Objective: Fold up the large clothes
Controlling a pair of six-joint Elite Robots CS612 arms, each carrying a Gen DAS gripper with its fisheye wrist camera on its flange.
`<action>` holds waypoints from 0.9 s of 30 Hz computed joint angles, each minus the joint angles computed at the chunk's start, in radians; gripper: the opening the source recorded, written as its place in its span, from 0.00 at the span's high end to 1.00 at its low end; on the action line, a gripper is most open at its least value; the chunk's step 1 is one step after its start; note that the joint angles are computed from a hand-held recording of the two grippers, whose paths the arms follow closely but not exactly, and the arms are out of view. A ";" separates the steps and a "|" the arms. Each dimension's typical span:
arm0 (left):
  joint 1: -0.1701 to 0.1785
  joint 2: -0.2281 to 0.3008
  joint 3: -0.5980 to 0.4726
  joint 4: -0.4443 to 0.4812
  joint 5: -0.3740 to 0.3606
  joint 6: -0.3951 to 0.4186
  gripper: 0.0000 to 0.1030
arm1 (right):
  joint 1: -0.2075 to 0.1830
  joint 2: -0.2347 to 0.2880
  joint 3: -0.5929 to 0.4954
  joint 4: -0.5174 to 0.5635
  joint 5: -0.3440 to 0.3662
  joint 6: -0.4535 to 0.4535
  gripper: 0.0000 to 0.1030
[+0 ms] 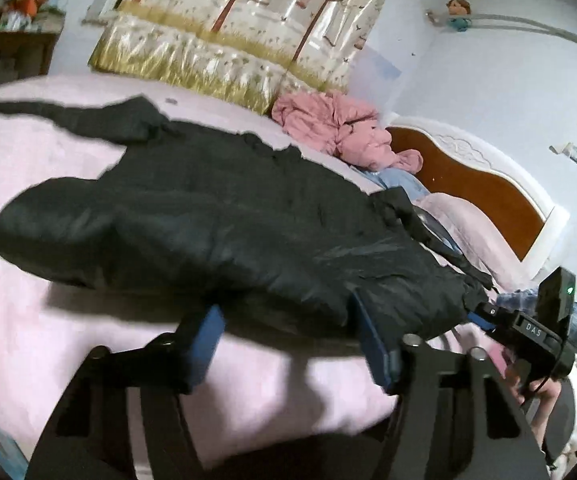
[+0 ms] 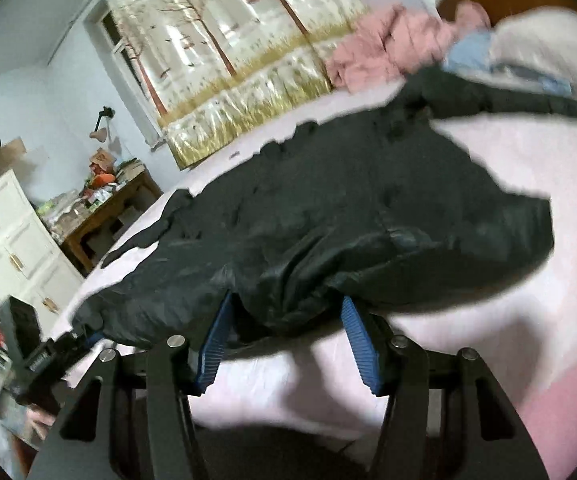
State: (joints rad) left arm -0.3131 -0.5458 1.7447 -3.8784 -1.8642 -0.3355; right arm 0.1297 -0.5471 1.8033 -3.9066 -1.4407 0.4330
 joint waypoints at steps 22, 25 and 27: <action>-0.038 0.122 -0.484 0.454 0.449 0.200 0.31 | -0.019 0.031 -0.278 0.038 -0.165 -0.232 0.23; -0.033 0.140 -0.517 0.437 0.450 0.180 0.31 | -0.016 0.011 -0.240 0.085 -0.065 -0.338 0.23; -0.030 0.143 -0.524 0.428 0.436 0.169 0.31 | 0.000 0.013 -0.241 0.145 -0.045 -0.425 0.23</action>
State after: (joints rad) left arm -0.3426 -0.4032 1.2204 -3.4501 -1.4277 -0.1669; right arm 0.1298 -0.5344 1.5627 -3.7618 -1.4854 0.0082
